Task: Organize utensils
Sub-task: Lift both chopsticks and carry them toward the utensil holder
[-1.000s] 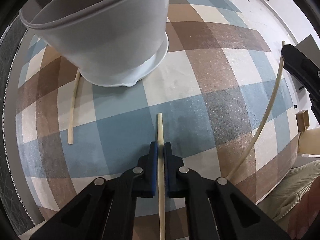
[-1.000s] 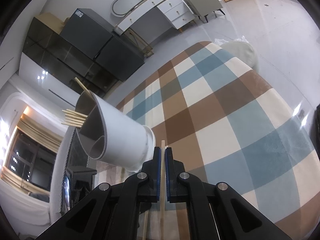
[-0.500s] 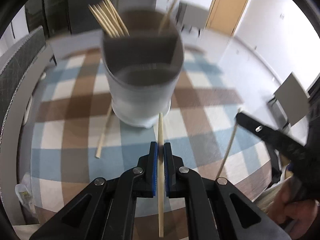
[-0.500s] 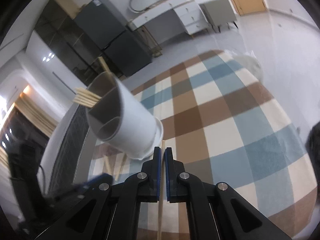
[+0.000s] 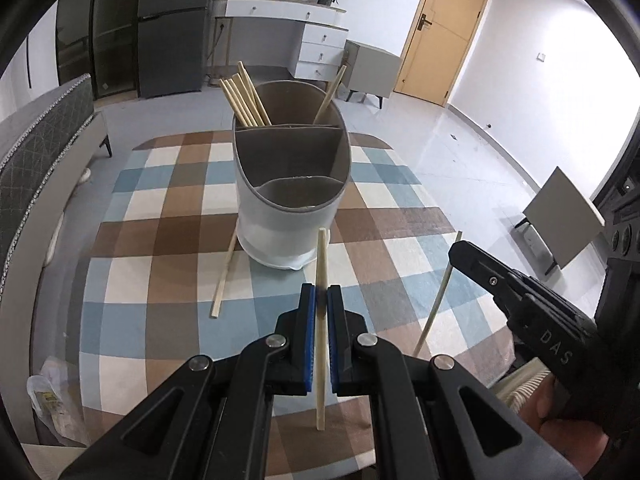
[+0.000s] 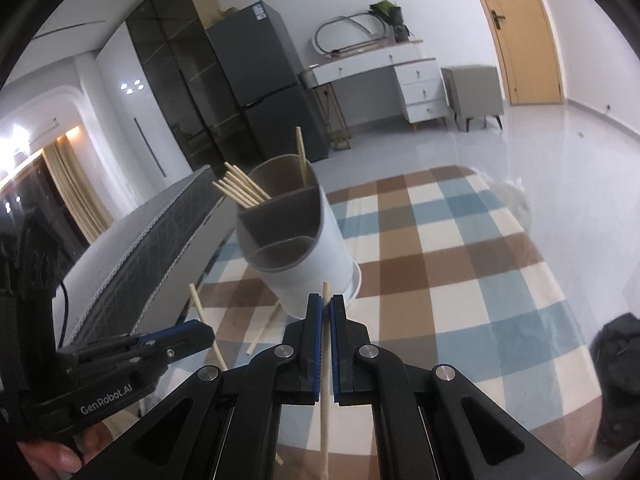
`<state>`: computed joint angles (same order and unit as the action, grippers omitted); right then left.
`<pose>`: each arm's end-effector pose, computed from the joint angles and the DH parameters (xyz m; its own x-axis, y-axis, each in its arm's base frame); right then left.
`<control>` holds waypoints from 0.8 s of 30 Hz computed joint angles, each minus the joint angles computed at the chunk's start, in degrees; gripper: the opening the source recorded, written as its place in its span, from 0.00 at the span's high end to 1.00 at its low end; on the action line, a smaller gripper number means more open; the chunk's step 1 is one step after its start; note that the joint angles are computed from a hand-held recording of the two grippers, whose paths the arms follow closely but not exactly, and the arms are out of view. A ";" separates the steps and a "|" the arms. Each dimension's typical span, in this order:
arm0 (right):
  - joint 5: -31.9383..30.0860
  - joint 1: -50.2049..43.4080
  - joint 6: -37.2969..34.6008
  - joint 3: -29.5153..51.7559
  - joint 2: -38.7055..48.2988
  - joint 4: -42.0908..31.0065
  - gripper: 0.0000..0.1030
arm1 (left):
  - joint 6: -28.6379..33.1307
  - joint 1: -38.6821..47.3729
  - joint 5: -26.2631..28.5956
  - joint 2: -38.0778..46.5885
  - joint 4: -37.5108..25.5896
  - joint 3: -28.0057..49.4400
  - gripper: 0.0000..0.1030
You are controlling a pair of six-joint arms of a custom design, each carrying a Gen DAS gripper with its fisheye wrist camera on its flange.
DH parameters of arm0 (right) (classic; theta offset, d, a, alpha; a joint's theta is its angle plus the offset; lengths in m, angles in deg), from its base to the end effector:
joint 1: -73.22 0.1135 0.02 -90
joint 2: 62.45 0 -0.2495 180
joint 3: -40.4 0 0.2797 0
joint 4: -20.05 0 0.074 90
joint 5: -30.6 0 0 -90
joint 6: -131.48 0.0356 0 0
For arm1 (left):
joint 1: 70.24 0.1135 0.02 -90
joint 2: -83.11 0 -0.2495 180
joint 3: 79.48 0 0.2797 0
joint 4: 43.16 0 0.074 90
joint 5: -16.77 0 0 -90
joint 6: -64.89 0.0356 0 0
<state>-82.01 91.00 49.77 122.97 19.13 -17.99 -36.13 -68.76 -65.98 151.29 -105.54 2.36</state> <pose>0.3276 0.1194 0.3008 -0.6505 -0.0688 -0.7564 -0.4854 0.8037 0.3443 0.2712 0.0025 0.3290 -0.7484 -0.2090 -0.6294 -0.0871 0.9718 -0.2192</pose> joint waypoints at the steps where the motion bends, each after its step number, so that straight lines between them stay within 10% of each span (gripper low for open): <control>1: 0.44 0.18 0.21 -0.14 -0.35 -0.05 0.97 | 0.19 0.10 0.24 0.14 -0.55 0.39 0.99; 24: 2.86 2.45 0.85 -1.24 -4.36 0.96 0.97 | 5.03 1.43 5.35 -1.31 -7.43 4.24 0.99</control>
